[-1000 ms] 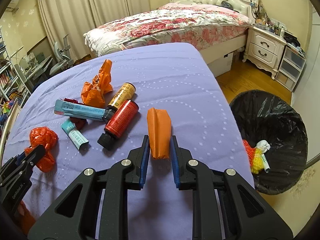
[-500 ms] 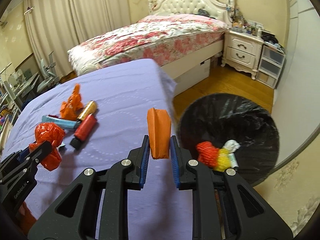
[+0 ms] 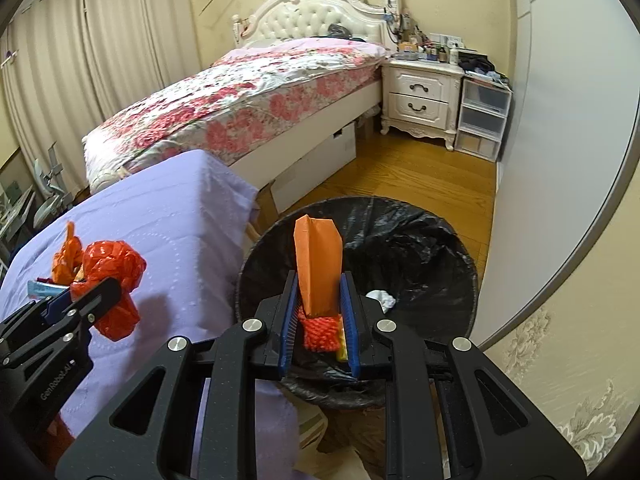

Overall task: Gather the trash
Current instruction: 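Carry the red bag and orange packet with both grippers over the bin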

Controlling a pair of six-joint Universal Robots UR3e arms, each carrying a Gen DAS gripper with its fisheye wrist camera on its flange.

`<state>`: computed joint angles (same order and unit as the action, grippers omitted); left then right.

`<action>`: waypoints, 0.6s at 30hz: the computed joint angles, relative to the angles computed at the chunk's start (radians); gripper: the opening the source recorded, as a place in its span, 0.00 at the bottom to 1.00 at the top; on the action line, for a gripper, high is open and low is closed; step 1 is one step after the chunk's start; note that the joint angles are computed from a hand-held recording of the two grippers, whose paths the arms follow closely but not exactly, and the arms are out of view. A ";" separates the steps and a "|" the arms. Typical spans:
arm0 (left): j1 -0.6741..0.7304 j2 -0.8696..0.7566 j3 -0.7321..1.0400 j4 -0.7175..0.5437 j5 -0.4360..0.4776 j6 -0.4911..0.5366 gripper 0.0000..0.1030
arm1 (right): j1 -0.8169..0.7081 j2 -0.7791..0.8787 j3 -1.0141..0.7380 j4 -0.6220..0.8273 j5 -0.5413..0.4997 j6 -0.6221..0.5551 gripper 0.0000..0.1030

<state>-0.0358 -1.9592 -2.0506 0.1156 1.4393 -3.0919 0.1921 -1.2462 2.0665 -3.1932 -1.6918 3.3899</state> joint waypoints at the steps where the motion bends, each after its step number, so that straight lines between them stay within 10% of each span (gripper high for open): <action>1: -0.021 -0.026 0.036 -0.010 0.013 -0.003 0.34 | -0.012 0.004 0.003 -0.005 0.006 0.000 0.20; 18: -0.177 -0.253 0.377 -0.153 0.107 0.008 0.34 | -0.148 0.083 0.021 -0.064 0.055 0.025 0.20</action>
<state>-0.2125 -2.2124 -1.6734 -0.0375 1.5465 -3.0841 0.0446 -1.1627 2.0870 -3.2569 -1.6369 3.4153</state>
